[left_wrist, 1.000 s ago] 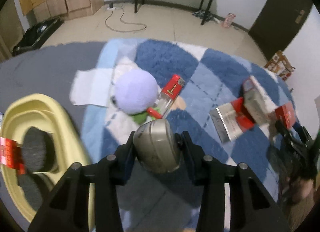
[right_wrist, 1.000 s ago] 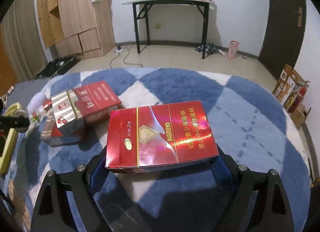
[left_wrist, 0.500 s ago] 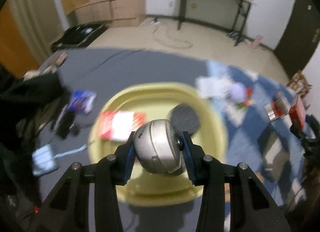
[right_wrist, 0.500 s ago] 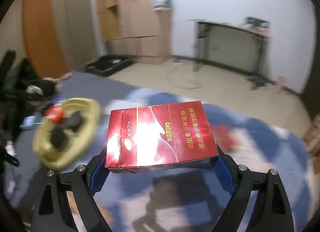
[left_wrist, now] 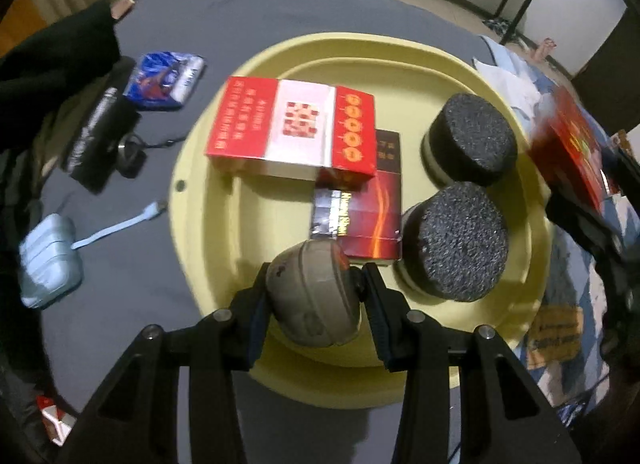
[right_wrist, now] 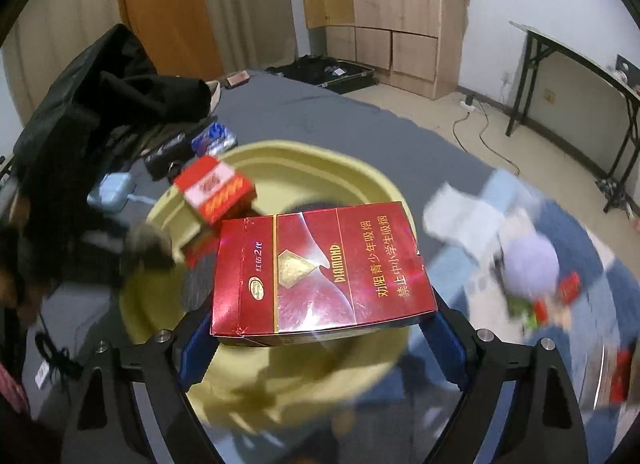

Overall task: Organize rigid objects
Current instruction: 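Carry the silver ball with the left tool while the right tool carries a red box to the basin, then grasp the lavender ball with the left tool while the right tool grasps a red-silver box, drop both in basin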

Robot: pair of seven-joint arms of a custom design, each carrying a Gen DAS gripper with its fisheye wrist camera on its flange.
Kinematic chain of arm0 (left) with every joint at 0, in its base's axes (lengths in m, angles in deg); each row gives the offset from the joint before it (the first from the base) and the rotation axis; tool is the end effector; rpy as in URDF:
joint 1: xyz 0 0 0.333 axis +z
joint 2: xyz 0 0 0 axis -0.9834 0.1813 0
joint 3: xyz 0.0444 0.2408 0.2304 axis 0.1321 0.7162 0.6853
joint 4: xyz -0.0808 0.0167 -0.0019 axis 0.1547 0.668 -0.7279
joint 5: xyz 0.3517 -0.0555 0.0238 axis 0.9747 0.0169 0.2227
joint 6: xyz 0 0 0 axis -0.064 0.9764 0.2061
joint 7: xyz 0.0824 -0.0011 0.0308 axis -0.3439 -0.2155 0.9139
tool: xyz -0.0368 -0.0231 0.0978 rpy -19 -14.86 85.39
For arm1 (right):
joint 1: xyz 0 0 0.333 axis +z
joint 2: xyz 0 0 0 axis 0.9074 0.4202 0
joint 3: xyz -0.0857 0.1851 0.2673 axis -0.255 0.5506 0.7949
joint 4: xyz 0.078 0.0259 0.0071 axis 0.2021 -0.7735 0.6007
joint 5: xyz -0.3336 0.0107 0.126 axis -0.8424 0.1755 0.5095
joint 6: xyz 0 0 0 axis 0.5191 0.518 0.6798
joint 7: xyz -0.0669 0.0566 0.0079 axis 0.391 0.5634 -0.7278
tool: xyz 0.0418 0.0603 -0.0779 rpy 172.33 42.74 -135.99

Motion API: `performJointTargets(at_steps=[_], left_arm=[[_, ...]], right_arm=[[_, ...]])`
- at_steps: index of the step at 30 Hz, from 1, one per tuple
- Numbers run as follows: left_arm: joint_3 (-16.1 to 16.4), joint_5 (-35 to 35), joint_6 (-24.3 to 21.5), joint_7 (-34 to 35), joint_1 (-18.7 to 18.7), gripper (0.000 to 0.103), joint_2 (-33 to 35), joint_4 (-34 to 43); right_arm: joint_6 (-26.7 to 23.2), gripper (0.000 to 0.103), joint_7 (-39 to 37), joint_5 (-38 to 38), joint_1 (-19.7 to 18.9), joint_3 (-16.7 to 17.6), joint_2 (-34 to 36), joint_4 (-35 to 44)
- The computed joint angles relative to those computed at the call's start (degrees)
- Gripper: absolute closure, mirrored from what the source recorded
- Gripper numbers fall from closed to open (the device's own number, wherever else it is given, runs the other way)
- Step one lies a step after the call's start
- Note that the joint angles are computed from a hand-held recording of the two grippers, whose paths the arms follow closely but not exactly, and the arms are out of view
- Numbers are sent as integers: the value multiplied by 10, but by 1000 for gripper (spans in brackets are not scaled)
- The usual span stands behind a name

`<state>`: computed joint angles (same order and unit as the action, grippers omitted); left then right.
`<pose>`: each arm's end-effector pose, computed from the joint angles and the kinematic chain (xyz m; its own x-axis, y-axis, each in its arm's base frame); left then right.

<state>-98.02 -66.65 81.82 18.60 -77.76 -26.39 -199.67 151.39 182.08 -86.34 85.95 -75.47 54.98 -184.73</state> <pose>0.5633 -0.0693 0.2984 -0.2034 -0.9769 0.0659 -0.9370 0.1747 -0.3024 0.4649 0.2428 0.3279 0.4623 -0.8853 -0.0501 -0.6278 -0.2869 -0.7235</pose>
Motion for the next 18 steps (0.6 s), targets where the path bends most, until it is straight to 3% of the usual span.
performJointTargets(at_steps=[3, 5, 9, 12, 15, 17, 18], left_arm=[[-2, -5, 0, 3, 5, 58, 10, 6], [-12, -17, 3, 13, 17, 58, 16, 6], [-25, -34, 3, 38, 30, 58, 24, 8], [-21, -40, -4, 31, 24, 58, 31, 15], [-25, -44, 10, 34, 27, 58, 29, 11], [-47, -69, 28, 51, 46, 49, 15, -2], [-50, -77, 41, 52, 48, 35, 8, -8]], right_arm=[[-51, 13, -11, -1, 7, -4, 42, 70], [-79, 13, -33, 25, 53, -45, 63, 104], [-113, 13, -45, 49, 81, -75, 102, 155], [-105, 12, -36, 45, 48, -43, 114, 167], [-106, 10, -33, 40, 42, -35, 121, 176], [-102, 5, -32, 37, 39, -32, 119, 174], [-92, 2, -31, 33, 33, -25, 116, 166]])
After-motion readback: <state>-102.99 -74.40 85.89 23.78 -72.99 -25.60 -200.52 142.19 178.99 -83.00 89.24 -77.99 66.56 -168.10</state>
